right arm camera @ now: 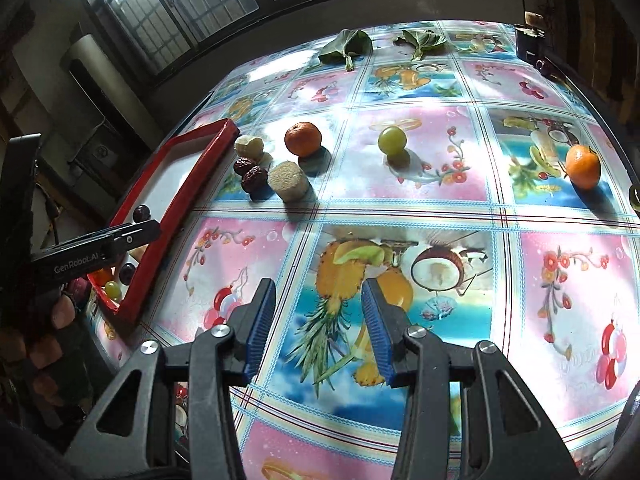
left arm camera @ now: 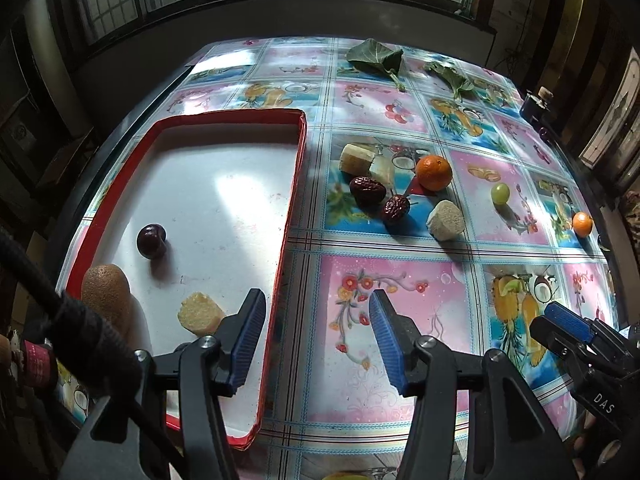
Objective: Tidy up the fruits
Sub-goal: 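Withdraw both tools from the tray toward the remaining fruits, then grasp the beige round cake with the left tool while the right tool grasps the green grape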
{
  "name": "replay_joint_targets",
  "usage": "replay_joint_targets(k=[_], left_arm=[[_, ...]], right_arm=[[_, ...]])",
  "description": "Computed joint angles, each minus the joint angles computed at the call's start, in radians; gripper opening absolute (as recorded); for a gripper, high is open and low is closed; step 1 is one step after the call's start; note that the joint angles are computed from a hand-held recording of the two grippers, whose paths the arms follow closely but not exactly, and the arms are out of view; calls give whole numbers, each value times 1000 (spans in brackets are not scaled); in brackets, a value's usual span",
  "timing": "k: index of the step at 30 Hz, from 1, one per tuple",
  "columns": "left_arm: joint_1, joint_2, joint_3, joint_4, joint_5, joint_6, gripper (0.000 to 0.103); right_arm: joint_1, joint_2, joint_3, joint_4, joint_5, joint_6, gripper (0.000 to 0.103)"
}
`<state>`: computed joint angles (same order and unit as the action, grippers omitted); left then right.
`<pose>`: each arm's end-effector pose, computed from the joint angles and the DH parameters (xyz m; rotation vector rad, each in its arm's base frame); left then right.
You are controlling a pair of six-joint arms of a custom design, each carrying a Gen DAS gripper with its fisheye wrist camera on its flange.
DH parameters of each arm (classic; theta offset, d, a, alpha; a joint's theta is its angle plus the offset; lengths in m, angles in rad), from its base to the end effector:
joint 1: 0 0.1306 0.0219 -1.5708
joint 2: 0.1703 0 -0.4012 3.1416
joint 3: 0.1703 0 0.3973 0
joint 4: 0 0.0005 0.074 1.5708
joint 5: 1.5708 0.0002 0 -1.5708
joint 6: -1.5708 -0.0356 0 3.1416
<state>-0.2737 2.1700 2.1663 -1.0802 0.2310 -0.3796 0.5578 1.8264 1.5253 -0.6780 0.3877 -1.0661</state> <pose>0.7188 -0.2108 0.3212 0.9162 2.4681 -0.2703 0.5390 0.3198 0.2892 0.7592 2.3386 0.2113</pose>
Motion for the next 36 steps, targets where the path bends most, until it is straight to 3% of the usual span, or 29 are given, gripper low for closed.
replay_joint_targets(k=[8, 21, 30, 36], left_arm=[[-23, -24, -44, 2, 25, -28, 54], [-61, 24, 23, -92, 90, -39, 54], [-88, 157, 232, -226, 150, -4, 54], [-114, 270, 421, -297, 146, 39, 54]], right_arm=[[-7, -40, -66, 16, 23, -41, 46], [-33, -38, -78, 49, -10, -29, 46], [-97, 14, 2, -11, -1, 48, 46], [-159, 95, 111, -76, 0, 113, 46]])
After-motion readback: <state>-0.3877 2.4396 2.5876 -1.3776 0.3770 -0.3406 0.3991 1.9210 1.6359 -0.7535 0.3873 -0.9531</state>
